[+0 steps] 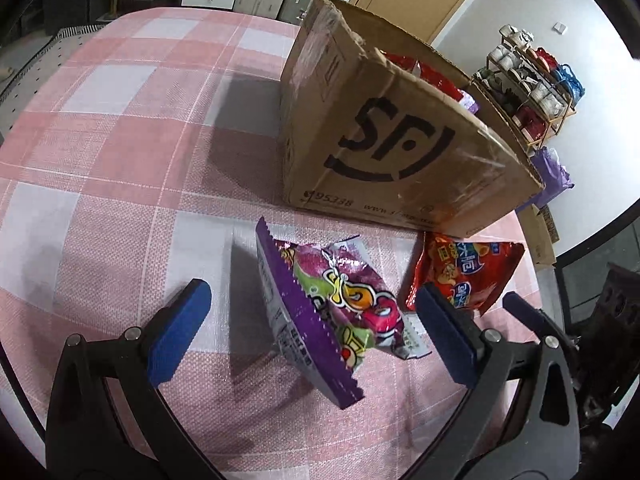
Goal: Organize snacks
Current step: 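Close the left gripper on the purple candy bag and lift it, then grasp the red chip bag with the right gripper while the left gripper holds the candy bag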
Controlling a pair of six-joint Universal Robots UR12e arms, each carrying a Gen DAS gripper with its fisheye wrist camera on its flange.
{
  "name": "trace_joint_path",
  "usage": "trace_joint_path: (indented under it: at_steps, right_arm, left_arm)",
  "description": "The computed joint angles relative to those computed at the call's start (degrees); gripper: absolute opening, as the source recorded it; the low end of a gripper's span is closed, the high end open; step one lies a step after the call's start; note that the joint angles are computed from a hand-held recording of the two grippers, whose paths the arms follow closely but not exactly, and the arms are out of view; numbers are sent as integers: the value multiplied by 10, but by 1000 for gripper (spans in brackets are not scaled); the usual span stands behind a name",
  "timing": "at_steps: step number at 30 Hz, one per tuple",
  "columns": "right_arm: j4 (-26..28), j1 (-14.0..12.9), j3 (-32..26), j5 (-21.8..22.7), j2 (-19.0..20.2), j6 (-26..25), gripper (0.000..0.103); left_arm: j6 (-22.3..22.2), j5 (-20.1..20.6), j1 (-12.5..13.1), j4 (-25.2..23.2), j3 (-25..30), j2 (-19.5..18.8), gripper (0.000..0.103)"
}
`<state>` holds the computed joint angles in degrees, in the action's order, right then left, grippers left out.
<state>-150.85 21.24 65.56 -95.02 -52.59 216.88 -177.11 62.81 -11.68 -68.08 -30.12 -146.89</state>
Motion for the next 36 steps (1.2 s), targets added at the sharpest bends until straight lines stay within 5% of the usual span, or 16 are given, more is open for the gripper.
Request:
trace_joint_path:
  at_steps: [3,7,12,18,22,36]
  right_arm:
    - [-2,-1,2,2,0,4,102]
    - [-3,-2,2,5,0,8,102]
    - [-5,-1,3,5,0,9,102]
    - [-12,1,6,2,-2,8,102]
    - [-14,3,8,-2,-4,9,102]
    - [-15,9,14,-17,-11,8,102]
  left_arm:
    - [-7,-14,2,-3,20,-14,99]
    - [-13,-54,9,-12,40,-28,64]
    - [15,-51,5,-17,54,-36,50]
    - [10,-51,4,-57,129,-73,41]
    - [27,-31,0,-49,120,-67,40]
    - [49,-54,10,37,-56,31,40]
